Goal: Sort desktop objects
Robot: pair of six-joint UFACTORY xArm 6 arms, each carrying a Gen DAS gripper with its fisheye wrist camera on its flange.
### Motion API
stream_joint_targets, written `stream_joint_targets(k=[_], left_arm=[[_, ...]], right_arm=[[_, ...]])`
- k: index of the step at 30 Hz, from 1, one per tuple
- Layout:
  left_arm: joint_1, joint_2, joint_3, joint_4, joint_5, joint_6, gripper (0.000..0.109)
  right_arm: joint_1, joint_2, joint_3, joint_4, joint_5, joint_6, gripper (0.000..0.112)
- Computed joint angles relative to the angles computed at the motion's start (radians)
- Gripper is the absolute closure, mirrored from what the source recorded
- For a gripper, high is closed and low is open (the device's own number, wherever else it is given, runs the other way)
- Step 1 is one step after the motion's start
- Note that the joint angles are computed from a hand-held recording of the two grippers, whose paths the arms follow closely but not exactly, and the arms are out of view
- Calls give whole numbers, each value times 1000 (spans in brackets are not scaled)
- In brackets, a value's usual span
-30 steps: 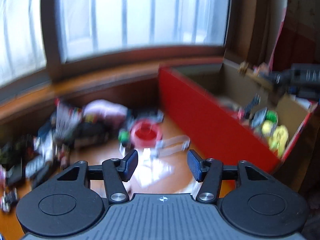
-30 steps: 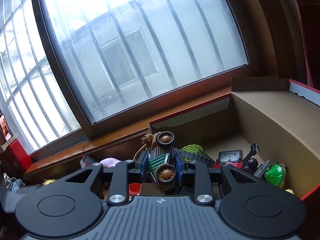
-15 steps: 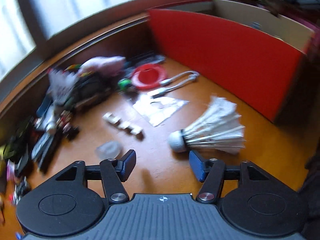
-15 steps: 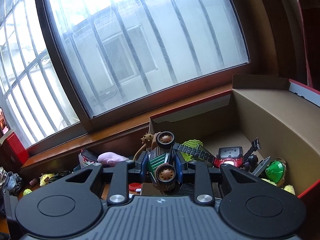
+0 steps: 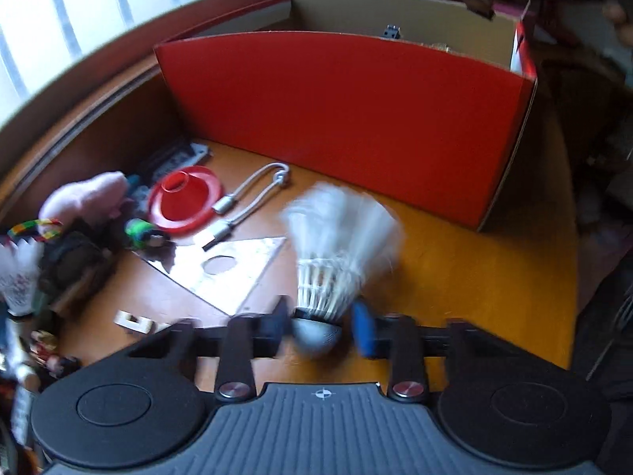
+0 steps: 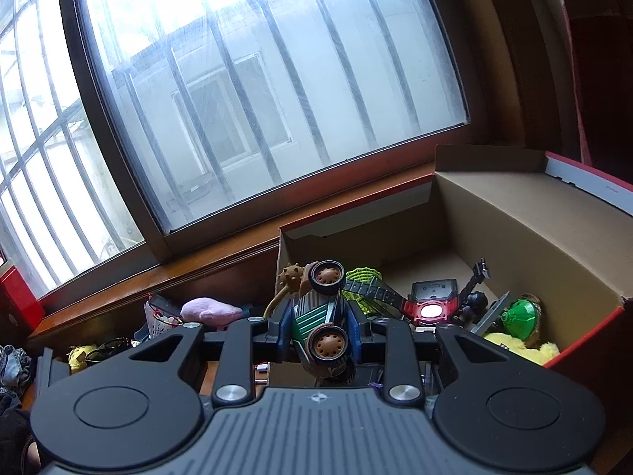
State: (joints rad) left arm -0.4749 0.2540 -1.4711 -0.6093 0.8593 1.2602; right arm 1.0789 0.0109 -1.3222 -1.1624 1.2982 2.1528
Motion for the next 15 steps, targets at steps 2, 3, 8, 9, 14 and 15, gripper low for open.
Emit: stream_joint_targets(k=[2, 3, 8, 9, 14, 15], left_arm=[[15, 5, -14, -35, 40, -43, 80], [27, 7, -23, -64, 62, -64, 80], [78, 3, -60, -191, 120, -185, 80], [80, -4, -60, -204, 106, -217, 80], [80, -16, -84, -252, 35, -371, 80], [78, -22, -84, -258, 24, -390, 80]], right_arm=[[10, 0, -1, 4, 25, 11, 82], [13, -1, 0, 6, 36, 17, 82], [19, -10, 10, 14, 59, 32, 82], [14, -13, 15, 14, 51, 32, 82], [-14, -23, 30, 2, -7, 10, 82], [-20, -24, 31, -1, -22, 1, 82]])
